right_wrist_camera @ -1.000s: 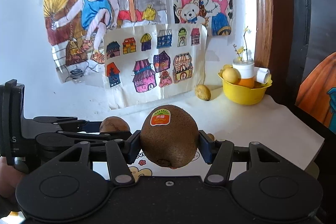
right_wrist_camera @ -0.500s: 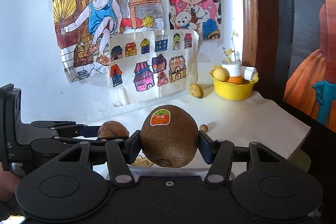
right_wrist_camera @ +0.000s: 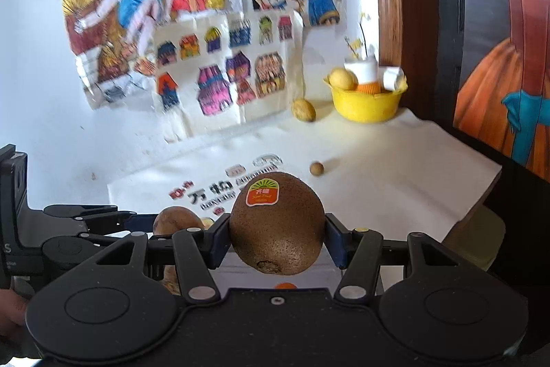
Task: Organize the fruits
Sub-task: 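Carry the brown fruit with the left gripper while the right carries the kiwi to the tray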
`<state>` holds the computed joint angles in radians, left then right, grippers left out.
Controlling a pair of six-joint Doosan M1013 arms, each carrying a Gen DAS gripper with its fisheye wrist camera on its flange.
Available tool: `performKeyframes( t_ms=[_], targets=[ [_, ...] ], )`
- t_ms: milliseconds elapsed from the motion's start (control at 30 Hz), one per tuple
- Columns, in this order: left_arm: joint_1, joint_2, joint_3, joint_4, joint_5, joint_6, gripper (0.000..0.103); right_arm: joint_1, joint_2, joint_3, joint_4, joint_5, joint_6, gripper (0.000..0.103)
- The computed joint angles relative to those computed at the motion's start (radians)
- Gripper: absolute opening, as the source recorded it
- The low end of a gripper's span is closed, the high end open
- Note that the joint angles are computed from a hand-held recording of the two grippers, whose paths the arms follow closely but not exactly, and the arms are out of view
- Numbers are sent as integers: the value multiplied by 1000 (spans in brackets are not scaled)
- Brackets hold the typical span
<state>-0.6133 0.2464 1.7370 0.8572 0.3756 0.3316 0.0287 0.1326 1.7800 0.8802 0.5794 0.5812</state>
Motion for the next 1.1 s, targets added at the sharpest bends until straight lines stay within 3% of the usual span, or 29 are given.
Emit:
performKeyframes(
  t_ms=[267,400,800,1100],
  targets=[
    [23,64,-36,-219,7,196,53,8,93,-53,-161,14,153,58],
    [31,88,-53,-272,19,244,53,15,136,-75,-216,27,209,58],
    [30,137,-90,-338,74,320,53,31,217,-131,-305,74,275,58],
    [25,144,-93,-304,91,301,53,41,247,-150,-370,83,321,58]
  ],
)
